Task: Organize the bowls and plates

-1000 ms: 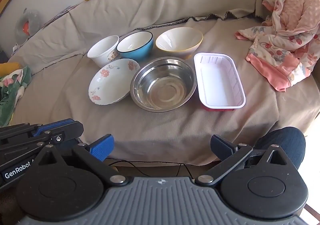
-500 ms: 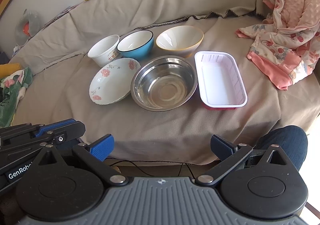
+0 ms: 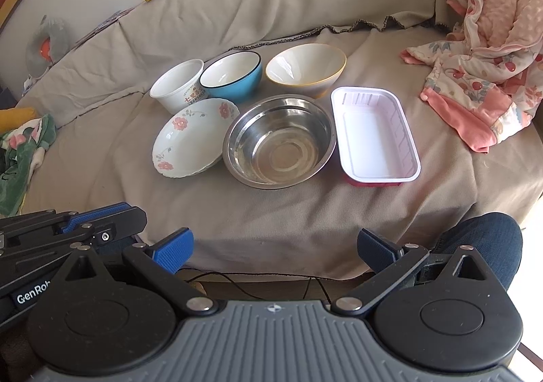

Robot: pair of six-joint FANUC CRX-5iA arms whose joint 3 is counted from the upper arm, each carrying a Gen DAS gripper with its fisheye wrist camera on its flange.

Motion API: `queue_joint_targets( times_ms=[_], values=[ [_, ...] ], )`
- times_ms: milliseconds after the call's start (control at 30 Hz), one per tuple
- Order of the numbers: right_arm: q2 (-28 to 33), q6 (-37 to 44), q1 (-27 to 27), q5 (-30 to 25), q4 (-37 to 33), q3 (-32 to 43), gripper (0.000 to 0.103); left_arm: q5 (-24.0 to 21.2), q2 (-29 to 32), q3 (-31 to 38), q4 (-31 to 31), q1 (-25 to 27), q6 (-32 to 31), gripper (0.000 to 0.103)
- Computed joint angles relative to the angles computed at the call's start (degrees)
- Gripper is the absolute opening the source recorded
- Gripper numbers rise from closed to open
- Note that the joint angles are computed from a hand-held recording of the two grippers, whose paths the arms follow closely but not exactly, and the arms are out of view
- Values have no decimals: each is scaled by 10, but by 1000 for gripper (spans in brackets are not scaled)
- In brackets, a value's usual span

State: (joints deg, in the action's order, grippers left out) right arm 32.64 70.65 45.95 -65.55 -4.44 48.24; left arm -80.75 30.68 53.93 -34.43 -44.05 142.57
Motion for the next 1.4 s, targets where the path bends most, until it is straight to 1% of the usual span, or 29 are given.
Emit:
queue_joint_targets(
  times_ms=[1400],
  values=[
    [7,2,-3,-10,-8,11,103,9,-4,-9,11,4,2,13]
  ],
)
